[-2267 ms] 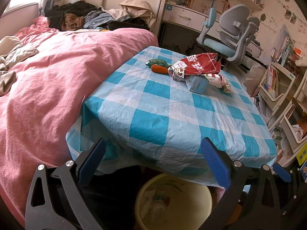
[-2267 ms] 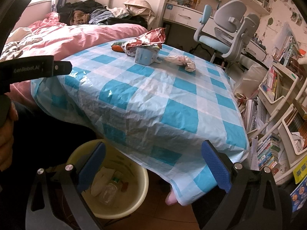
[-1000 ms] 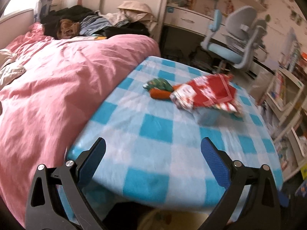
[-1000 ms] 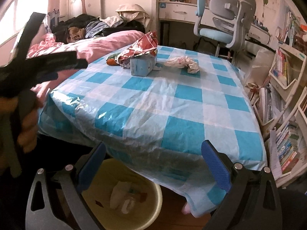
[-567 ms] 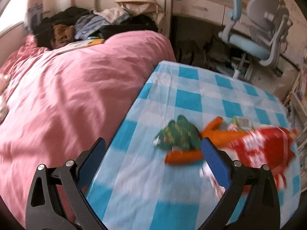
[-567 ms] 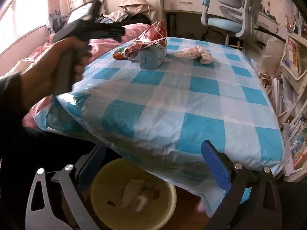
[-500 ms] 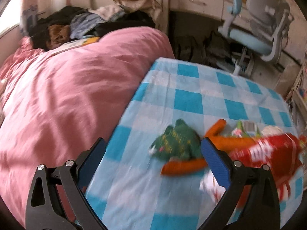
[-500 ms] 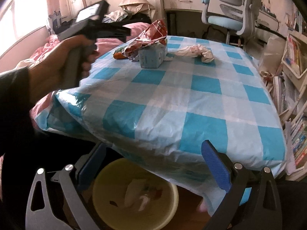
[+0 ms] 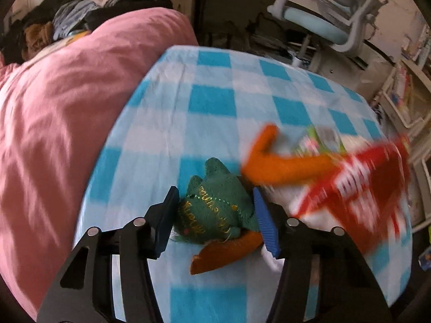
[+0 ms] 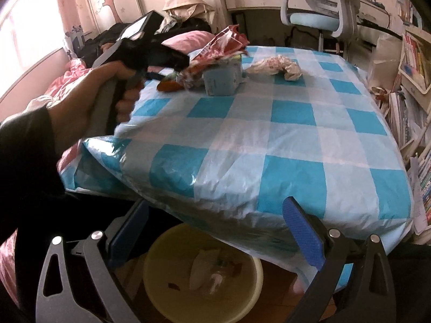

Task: Collect trash
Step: 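Reach the left gripper to the green plush toy and close on it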

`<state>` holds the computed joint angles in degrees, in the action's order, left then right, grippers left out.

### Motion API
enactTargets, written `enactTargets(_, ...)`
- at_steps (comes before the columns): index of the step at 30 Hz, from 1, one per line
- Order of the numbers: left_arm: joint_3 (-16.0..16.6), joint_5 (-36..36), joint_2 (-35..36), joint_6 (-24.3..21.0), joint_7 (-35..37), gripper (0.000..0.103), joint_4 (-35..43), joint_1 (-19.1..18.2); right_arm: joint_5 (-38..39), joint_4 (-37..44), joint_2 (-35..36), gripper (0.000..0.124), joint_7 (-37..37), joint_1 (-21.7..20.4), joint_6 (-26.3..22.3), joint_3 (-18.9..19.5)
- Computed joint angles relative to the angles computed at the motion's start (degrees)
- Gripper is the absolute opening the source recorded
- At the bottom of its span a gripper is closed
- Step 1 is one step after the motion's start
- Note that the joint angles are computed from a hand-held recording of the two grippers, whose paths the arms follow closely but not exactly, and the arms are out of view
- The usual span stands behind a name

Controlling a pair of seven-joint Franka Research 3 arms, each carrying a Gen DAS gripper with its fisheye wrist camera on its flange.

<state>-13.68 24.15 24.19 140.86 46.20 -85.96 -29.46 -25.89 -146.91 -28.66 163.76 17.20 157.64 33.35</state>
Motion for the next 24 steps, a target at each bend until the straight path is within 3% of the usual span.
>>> enactTargets(7, -5.4, -11.3, -11.9, 8.5, 1.8, 0.054, -18.1, 3.3, -0.4, -0.5, -1.3, 0.095, 0.3, -0.1, -0.2, 0.4)
enactTargets(10, -5.3, -12.0, -15.7, 11.5, -0.5, 0.060, -23.4, 3.0, -0.3, -0.6, -1.7, 0.095, 0.0, 0.0, -0.6, 0.6)
enactTargets(17, -3.5, -6.1, -18.4, 15.6, -11.3, 0.074, -27.9, 3.3, 0.6, -0.9, -1.2, 0.095, -1.2, 0.1, 1.9, 0.1)
enactTargets(20, -3.9, -6.8, -18.0, 17.3, -10.8, 0.077, -28.0, 3.8, -0.3, 0.2, -0.4, 0.095, -1.8, -1.3, 2.6, 1.1)
enactTargets(24, -3.6, -2.2, -17.1, 15.8, -11.8, 0.078, -26.8, 3.0, -3.1, 3.5, 2.7, 0.095, -1.7, -4.6, 4.3, 2.7)
